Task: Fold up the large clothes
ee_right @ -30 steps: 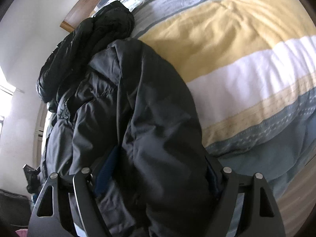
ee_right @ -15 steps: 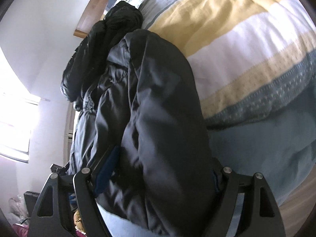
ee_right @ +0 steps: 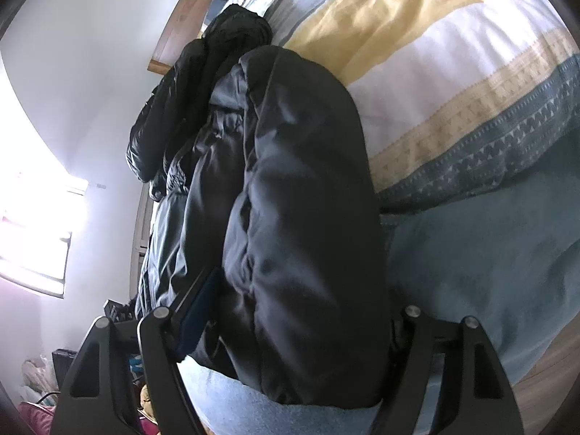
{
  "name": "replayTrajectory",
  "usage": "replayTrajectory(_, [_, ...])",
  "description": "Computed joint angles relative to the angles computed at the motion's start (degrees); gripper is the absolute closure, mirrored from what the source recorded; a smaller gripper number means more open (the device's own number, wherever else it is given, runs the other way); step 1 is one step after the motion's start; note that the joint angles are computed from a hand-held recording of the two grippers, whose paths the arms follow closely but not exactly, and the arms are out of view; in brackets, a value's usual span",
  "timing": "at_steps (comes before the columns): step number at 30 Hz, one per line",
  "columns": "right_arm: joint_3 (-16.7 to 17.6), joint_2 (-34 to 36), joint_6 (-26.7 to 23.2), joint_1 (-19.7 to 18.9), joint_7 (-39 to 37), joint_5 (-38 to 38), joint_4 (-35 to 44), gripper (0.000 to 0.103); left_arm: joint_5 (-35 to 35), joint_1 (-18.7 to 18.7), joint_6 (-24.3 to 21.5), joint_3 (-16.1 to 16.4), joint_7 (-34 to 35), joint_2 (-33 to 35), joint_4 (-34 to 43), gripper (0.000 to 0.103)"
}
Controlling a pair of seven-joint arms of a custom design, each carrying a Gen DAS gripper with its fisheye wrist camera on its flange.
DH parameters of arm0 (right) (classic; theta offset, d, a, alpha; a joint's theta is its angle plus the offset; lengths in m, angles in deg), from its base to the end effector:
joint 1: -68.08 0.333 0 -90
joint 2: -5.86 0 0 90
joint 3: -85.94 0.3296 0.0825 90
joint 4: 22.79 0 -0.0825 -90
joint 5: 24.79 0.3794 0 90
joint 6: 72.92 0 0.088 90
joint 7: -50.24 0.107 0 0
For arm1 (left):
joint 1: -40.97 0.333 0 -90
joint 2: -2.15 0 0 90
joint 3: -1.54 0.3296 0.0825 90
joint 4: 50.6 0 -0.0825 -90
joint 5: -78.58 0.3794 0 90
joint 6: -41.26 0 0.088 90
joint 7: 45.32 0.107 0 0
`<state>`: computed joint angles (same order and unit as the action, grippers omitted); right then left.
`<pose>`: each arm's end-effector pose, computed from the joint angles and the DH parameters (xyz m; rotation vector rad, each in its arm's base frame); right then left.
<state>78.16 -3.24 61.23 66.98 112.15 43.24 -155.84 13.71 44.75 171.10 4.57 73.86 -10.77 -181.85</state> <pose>0.4972 -0.0647 0.4459 -1.1620 1.9069 0.3400 0.4936 0.0367 0.4912 2.0789 -1.5348 1.2711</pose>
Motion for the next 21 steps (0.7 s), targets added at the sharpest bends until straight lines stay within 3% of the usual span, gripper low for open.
replayTrajectory(2, [0.1, -0.4, 1.0, 0.1, -0.3, 0.6, -0.5, 0.038, 0.5, -0.1, 0.2, -0.3, 0.0, -0.2, -0.1, 0.038])
replayTrajectory(3, [0.0, -0.7, 1.3, 0.1, -0.8, 1.3, -1.0, 0.048, 1.2, -0.2, 0.7, -0.6, -0.2, -0.4, -0.2, 0.042])
replayTrajectory(4, [-0.1, -1.1, 1.6, 0.2, -1.3, 2.6, -1.5, 0.057, 1.9, -0.4, 1.3, -0.8, -0.5, -0.5, -0.2, 0.049])
replayTrajectory(7, [-0.1, -1.8, 2.2, 0.5, -2.6, 4.5, -2.3, 0.071, 6.2, -0.8, 3.7, -1.7, -2.7, -0.9, -0.3, 0.064])
replayTrajectory(13, [0.3, -2.3, 2.6, 1.7, -4.8, 6.4, -1.8, 0.085, 10.6, -2.7, 5.2, -1.8, -6.9, -1.3, 0.1, 0.081])
replayTrajectory(21, [-0.1, -2.0, 3.7, 2.4, -10.2, 12.3, 4.0, 0.089, 9.1, -3.9, 3.8, -0.7, -9.7, -0.5, 5.5, 0.089])
